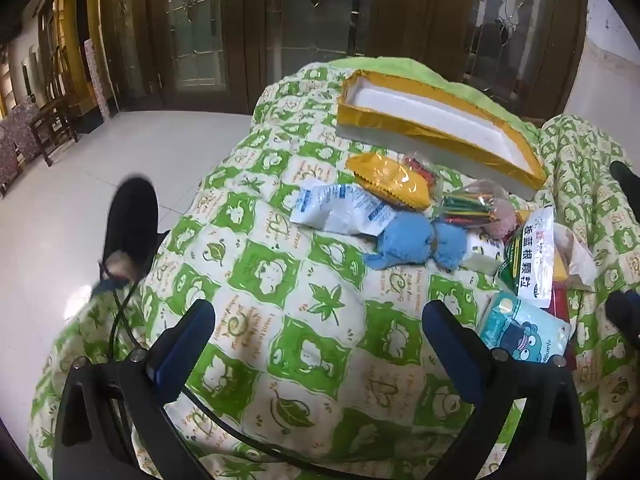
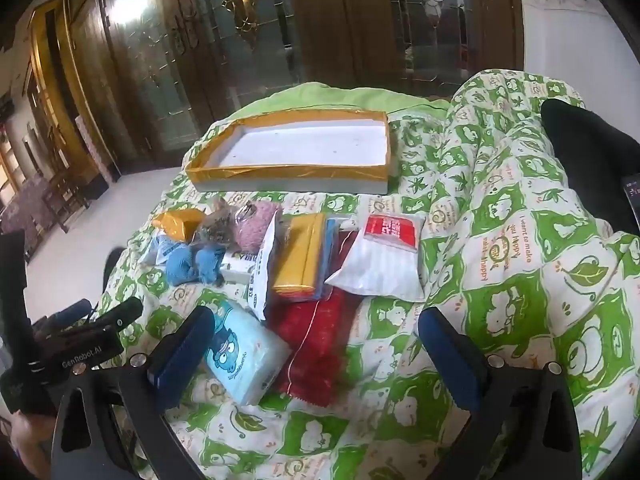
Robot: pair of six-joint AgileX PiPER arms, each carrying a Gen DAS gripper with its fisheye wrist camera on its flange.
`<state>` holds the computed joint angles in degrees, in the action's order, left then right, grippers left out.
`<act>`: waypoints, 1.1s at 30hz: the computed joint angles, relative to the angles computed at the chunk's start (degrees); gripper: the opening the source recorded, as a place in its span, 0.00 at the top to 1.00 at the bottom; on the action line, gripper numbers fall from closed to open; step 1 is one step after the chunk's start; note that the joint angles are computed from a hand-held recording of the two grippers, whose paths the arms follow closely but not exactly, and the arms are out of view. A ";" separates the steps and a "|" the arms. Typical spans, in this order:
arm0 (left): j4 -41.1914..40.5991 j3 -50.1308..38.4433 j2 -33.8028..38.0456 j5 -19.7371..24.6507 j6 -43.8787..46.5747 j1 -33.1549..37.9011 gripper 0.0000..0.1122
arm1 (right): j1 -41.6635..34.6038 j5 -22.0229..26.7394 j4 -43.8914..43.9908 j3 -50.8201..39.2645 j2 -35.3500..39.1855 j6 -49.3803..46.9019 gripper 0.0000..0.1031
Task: Organize soft objects
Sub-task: 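Move both tools toward the pile of packaged items beside the tray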
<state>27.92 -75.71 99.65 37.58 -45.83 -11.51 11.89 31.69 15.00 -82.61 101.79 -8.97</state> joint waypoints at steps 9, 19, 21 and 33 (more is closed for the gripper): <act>1.80 -4.75 2.93 4.89 0.30 -4.66 0.08 | -1.34 -1.96 -2.97 -5.13 0.92 -6.80 0.00; -3.20 -1.30 1.98 -2.14 2.41 -0.62 0.08 | -2.28 -3.59 5.25 -1.94 1.56 -12.68 0.00; -3.71 -0.34 1.14 -3.44 2.62 -0.07 0.08 | -2.36 -4.32 4.86 -1.44 1.24 -11.82 0.00; -7.40 1.45 -0.65 -4.94 5.77 2.06 0.08 | -3.64 1.15 5.19 -5.39 2.19 -11.74 0.00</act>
